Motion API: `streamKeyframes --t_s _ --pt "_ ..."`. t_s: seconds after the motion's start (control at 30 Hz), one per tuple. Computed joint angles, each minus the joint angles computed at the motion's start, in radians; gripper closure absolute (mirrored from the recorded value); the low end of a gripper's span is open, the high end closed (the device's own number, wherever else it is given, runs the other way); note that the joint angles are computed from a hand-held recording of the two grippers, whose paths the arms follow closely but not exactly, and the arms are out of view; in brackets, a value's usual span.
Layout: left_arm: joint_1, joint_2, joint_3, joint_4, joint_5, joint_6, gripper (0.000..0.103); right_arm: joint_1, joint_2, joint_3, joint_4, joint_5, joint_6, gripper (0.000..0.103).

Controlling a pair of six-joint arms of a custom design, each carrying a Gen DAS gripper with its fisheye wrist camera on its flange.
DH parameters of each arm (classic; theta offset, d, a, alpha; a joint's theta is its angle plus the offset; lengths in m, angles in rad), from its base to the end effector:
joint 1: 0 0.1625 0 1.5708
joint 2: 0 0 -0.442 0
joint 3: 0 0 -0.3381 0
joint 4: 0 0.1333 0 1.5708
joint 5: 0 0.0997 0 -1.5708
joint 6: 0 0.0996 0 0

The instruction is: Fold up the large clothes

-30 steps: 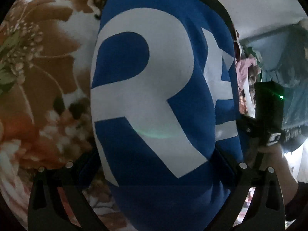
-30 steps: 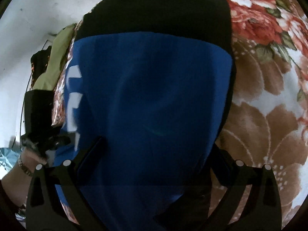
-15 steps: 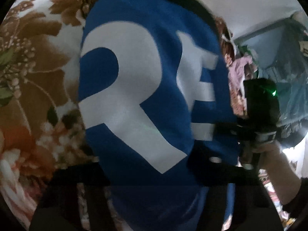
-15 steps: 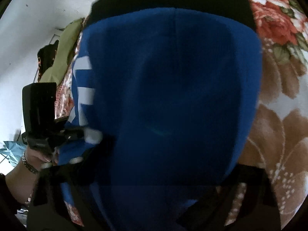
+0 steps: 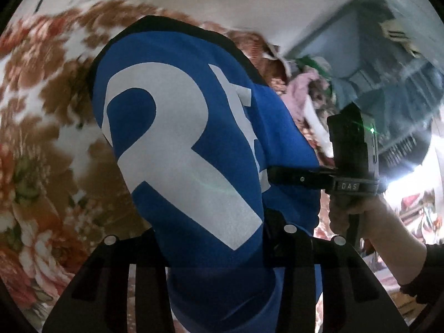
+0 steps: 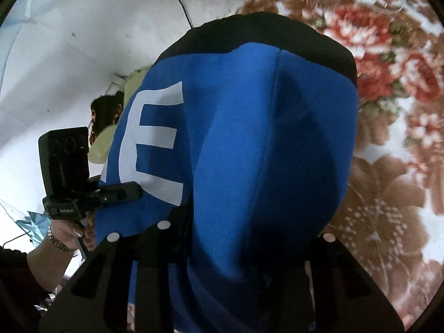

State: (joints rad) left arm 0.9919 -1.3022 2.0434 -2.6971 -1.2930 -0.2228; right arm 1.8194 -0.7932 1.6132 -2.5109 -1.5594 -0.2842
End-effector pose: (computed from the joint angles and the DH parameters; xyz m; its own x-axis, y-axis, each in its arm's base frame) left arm -0.1364 -0.5023 0.3091 -0.9521 0.2576 -0.1649 0.3042 0.8538 -0.4225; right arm 0.2906 -0.5986 0.1433 -0.8615 -0.5072 0.0227 -0.5061 0.8543 -0.1182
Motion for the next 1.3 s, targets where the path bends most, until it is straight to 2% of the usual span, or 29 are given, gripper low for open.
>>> streamKeyframes --t_s 0.13,0.23,0.3,0.33,0.43,0.47,0.6,0.7,0.77,0.9,1.03,1.07,1.3 --pt "-0.079 0.006 -0.048 0.072 -0.014 -0.013 0.064 0.011 -0.132 0.068 -0.014 -0.023 0.036 0.070" --pt "-0.168 0.085 -0.116 0.102 -0.035 -0.030 0.064 -0.018 -0.269 0.130 0.000 -0.026 0.039 0.070" --pt "-0.216 0.158 -0.158 0.090 -0.052 -0.033 0.064 -0.054 -0.381 0.156 0.043 -0.038 0.036 0.070" --pt "-0.234 0.188 -0.170 0.076 -0.064 -0.038 0.064 -0.059 -0.407 0.159 0.051 -0.036 0.034 0.070" --pt "-0.295 0.375 -0.247 -0.034 -0.139 -0.065 0.064 -0.149 -0.585 0.174 0.136 -0.070 -0.028 0.070" --pt "-0.307 0.428 -0.276 -0.054 -0.159 -0.073 0.064 -0.161 -0.616 0.180 0.152 -0.087 -0.036 0.070" --pt "-0.360 0.676 -0.437 -0.116 -0.253 -0.110 0.064 -0.335 -0.773 0.123 0.314 -0.133 -0.141 0.070" --pt "-0.377 0.817 -0.550 -0.120 -0.303 -0.139 0.064 -0.449 -0.815 0.075 0.383 -0.144 -0.224 0.070" --pt "-0.383 0.895 -0.607 -0.122 -0.329 -0.159 0.064 -0.531 -0.839 0.061 0.412 -0.124 -0.273 0.070" --pt "-0.386 0.959 -0.632 -0.095 -0.326 -0.177 0.064 -0.644 -0.828 0.059 0.421 -0.083 -0.310 0.070" --pt "-0.363 0.963 -0.595 -0.081 -0.310 -0.174 0.064 -0.734 -0.815 0.112 0.393 -0.025 -0.358 0.070" --pt "-0.355 0.963 -0.580 -0.082 -0.305 -0.177 0.064 -0.750 -0.801 0.129 0.375 -0.015 -0.369 0.070" --pt "-0.288 0.939 -0.453 -0.148 -0.307 -0.177 0.063 -0.744 -0.765 0.247 0.227 -0.019 -0.397 0.067"
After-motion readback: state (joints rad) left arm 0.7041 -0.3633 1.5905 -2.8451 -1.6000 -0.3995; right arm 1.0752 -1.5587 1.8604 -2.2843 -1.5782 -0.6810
